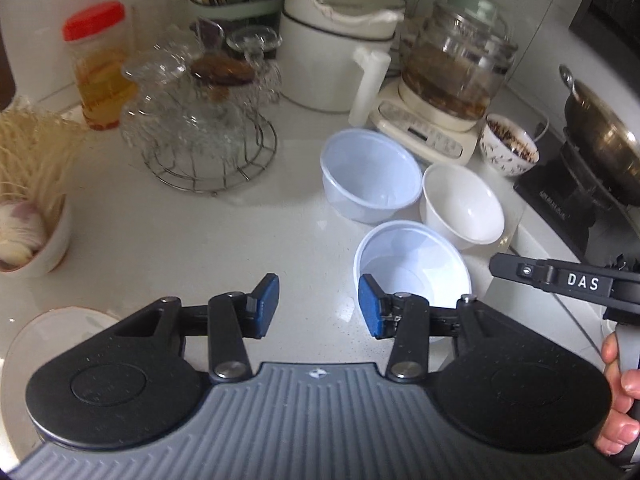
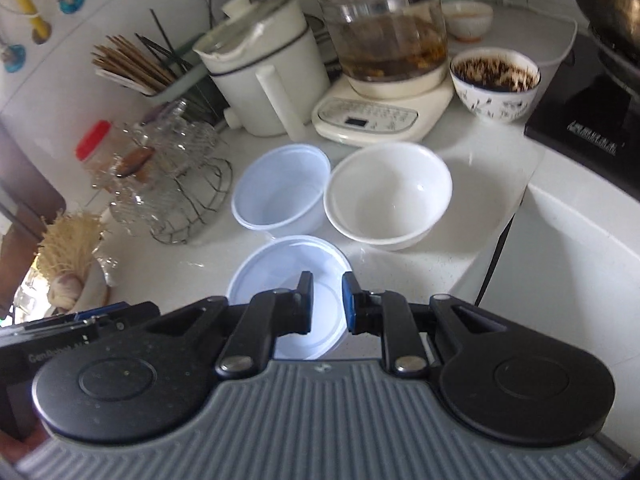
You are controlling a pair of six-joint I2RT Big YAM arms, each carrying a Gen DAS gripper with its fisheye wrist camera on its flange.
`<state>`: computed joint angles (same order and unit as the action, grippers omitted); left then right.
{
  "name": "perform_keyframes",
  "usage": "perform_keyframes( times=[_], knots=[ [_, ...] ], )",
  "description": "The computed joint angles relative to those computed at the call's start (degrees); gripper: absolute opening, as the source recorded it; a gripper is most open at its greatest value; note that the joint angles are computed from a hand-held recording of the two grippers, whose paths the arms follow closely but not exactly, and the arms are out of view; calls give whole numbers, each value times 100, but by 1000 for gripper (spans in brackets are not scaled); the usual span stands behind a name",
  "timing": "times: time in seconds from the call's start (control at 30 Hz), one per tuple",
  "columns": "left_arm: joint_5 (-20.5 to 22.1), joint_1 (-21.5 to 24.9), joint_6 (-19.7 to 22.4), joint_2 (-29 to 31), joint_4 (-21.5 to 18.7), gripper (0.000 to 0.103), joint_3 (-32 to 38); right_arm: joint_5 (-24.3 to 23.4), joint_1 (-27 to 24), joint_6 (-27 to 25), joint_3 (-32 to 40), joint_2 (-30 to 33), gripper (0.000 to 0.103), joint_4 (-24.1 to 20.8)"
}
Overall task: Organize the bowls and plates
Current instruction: 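Move both tools to the nearest translucent plastic bowl, then close the left gripper on the plastic bowl rim while the right gripper grips it too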
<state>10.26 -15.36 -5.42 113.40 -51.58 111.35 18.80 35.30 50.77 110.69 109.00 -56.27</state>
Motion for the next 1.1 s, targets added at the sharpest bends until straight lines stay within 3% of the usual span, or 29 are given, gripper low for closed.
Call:
perform_keyframes(
  times=[0.03,0.13,0.5,0.8,0.9,1.1],
  knots=[
    [-3,-15,3,94,-90,51,117,-54,-29,26,-21,15,34,41],
    [-15,-56,25,347,-332,56,442,-201,-114,39,-40,73,37,97],
    [-8,-186,9,1135,-1088,56,1511,-848,-363,102,-171,233,37,271],
    [28,-282,9,1569,-1462,55,2110,-1243,-463,102,-259,288,37,380],
    [47,-302,-31,1633,-1530,55,2203,-1307,-478,42,-275,285,31,399],
    [130,-312,-206,1630,-1494,36,2158,-1375,-506,-42,-286,282,23,406]
  ],
)
